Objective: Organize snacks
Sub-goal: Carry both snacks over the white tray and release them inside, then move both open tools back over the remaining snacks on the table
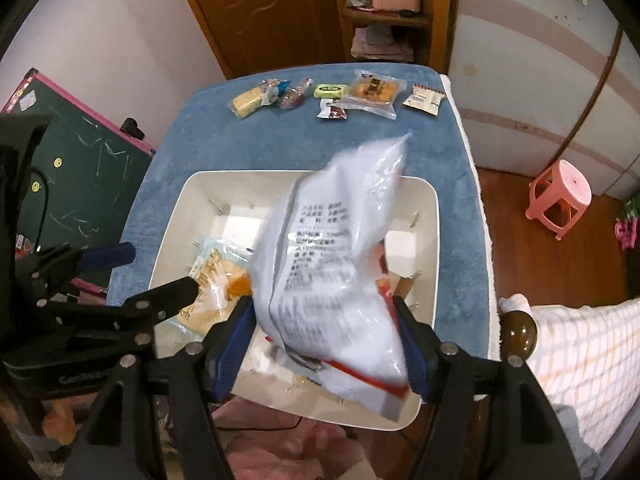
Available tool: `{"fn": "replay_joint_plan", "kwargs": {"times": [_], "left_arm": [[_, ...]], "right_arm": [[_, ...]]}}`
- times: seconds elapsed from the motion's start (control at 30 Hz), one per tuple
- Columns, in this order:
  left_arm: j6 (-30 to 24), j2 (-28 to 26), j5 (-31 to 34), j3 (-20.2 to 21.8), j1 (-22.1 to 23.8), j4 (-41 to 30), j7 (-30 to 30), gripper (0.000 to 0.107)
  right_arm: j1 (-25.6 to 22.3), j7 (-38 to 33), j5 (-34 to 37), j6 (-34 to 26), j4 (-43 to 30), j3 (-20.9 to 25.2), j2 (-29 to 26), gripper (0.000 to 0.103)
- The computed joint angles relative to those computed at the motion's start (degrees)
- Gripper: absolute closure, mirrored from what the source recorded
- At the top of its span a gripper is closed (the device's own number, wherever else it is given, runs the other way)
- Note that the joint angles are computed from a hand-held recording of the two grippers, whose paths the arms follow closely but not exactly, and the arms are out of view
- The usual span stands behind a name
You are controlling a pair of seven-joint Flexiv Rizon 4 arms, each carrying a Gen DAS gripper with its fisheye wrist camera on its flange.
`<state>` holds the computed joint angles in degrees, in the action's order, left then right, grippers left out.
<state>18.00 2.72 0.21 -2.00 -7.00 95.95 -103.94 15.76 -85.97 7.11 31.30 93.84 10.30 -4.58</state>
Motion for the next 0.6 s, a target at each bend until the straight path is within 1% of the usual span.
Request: {"fn": "replay_joint_plan", "kwargs": {"times": [0.13, 0.6], "left_arm": [[-0.79, 0.33, -0.01, 0.19, 0.23, 0.48, -1.29, 0.025], [-0.33, 1.66, 2.22, -0.08, 0.44, 0.88, -2.72, 0.025]], "right_arm": [[-0.04, -0.06, 0.03, 1.16, 0.68, 0.06, 0.36, 0.03], [0.91, -2.62, 0.73, 0.55, 0.95, 0.61, 1.25, 0.03]]}}
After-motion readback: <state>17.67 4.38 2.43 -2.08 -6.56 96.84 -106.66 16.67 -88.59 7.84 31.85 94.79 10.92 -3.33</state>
